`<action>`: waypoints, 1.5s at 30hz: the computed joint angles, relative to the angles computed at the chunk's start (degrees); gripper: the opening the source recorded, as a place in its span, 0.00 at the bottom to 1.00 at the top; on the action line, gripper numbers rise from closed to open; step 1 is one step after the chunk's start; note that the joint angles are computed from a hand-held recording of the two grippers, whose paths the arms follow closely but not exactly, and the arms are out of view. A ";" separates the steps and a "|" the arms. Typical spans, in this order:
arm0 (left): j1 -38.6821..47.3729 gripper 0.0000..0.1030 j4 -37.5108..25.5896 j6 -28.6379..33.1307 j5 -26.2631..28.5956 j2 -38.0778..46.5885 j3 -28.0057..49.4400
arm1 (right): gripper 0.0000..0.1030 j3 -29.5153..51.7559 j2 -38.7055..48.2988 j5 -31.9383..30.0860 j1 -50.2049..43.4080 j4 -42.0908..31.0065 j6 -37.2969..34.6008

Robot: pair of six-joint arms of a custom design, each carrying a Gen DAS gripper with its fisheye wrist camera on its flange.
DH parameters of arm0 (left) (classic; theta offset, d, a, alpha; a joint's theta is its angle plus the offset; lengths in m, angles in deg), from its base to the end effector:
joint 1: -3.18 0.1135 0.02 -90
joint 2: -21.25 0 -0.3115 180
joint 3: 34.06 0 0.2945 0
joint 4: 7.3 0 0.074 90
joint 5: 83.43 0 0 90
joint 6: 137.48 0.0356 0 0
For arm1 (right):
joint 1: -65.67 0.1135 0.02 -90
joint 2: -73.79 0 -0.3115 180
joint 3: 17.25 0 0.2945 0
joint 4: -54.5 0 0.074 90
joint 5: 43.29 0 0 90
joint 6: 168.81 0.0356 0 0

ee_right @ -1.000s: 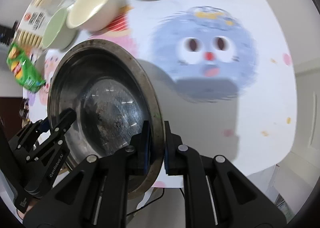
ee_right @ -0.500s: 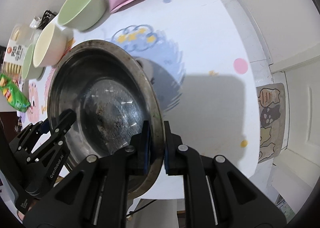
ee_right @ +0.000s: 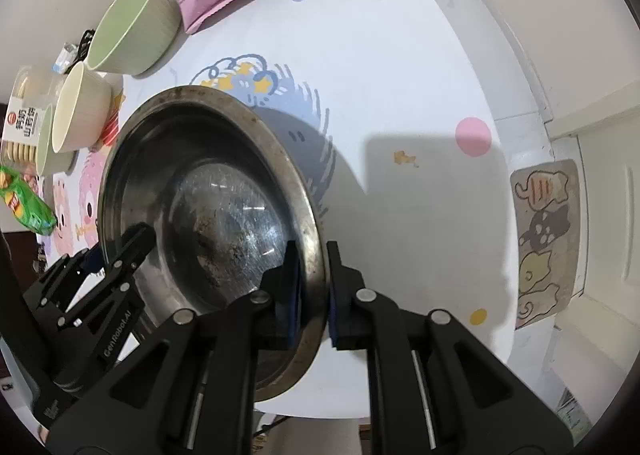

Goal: Organize plates and bowls
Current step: 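Carry the debris steel bowl with both tools toward the pink snack bag, then lower the debris bowl onto the table and open both tools, then move both tools to the cream ceramic bowl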

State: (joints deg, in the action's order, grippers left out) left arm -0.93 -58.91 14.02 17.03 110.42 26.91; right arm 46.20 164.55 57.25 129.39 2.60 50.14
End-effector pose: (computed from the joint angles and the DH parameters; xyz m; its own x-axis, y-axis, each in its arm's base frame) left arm 0.2931 -0.0275 0.1785 -0.3783 0.8936 -0.2414 0.9116 0.4049 0.0702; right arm 0.1414 0.2717 0.1828 -0.4003 0.9161 -0.0221 0.8829 0.3920 0.2586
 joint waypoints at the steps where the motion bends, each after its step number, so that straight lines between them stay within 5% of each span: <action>1: -0.34 0.40 0.11 0.10 -0.17 -0.26 -0.25 | 0.22 -0.92 -0.47 0.02 0.13 0.79 0.83; 2: -0.87 0.47 0.62 -0.19 -0.67 -0.64 -0.67 | 0.30 -1.44 -0.75 0.31 0.28 1.28 1.91; 3: -1.11 0.60 0.83 -0.71 -0.78 -1.80 -1.42 | 0.51 -1.35 -0.89 1.09 0.59 0.93 3.02; 5: -0.78 0.63 1.00 -1.63 1.02 -2.91 -1.73 | 0.77 0.71 -0.38 2.22 1.31 -2.85 3.83; 6: -0.65 0.65 0.99 -2.14 1.59 -3.33 -1.62 | 0.80 2.39 0.09 3.06 1.63 -5.80 3.73; 13: 2.67 0.67 -5.26 -0.31 4.54 -5.21 3.42 | 0.80 8.74 -0.99 6.88 4.23 -17.15 9.64; 19: 8.86 0.71 -12.70 4.08 7.78 -2.41 15.38 | 0.80 13.56 -1.99 13.82 3.92 -18.56 12.99; 33: 14.10 0.74 -31.43 8.18 12.45 26.68 56.31 | 0.80 34.89 11.97 14.68 -9.39 -15.88 3.47; 38: 13.05 0.74 -43.45 9.62 14.98 36.56 70.45 | 0.80 42.83 17.71 13.98 -13.14 -17.53 0.59; 45: 9.56 0.74 -44.38 16.69 15.78 39.17 71.13 | 0.80 40.05 18.34 10.40 -16.24 -12.38 -0.13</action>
